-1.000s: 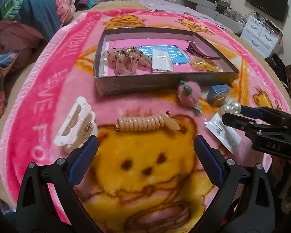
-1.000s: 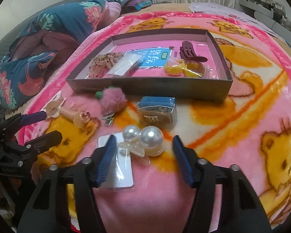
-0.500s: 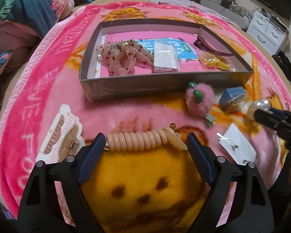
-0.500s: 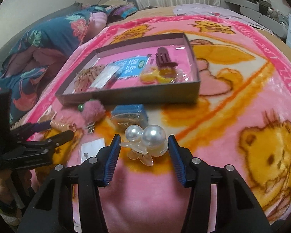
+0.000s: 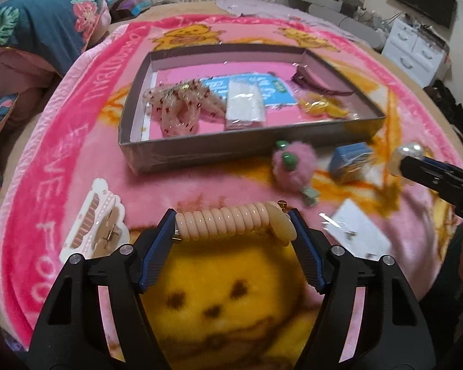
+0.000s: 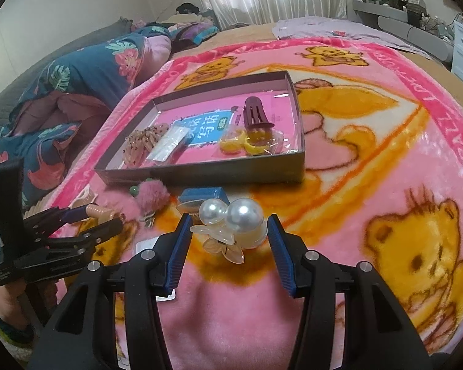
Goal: Organize jewelry
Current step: 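Grasp the beige coil hair tie with the left tool while the right tool grasps the pearl earrings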
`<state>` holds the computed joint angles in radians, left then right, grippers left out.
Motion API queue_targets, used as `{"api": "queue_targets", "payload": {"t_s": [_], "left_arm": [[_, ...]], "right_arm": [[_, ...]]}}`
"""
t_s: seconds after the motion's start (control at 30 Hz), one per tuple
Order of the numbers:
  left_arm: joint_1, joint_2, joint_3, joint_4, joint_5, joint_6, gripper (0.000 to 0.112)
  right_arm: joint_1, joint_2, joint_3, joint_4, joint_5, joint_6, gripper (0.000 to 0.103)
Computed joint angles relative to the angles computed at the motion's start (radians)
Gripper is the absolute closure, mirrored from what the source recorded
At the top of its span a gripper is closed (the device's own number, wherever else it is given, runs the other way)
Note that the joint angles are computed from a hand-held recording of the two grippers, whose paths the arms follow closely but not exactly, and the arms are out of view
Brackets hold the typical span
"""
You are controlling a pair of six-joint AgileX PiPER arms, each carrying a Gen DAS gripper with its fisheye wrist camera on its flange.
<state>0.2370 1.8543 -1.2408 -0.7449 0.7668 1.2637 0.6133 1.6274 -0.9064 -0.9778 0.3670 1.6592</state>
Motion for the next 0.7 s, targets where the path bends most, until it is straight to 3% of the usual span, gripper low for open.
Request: {"api": "queue_targets", "payload": {"t_s": [0.3, 0.7], "left_arm": [[0.072, -0.046, -0.009, -0.065, 0.098, 0.045, 0.048], [0.105, -0.007, -0.136, -0.108, 0.164, 0.001, 0.048]], "right_arm": [[0.024, -0.01, -0.021, -0.005, 0.001, -0.023, 0.055], [0.032, 0.024, -0.089, 0.055, -0.006, -0.131, 0.055]]}}
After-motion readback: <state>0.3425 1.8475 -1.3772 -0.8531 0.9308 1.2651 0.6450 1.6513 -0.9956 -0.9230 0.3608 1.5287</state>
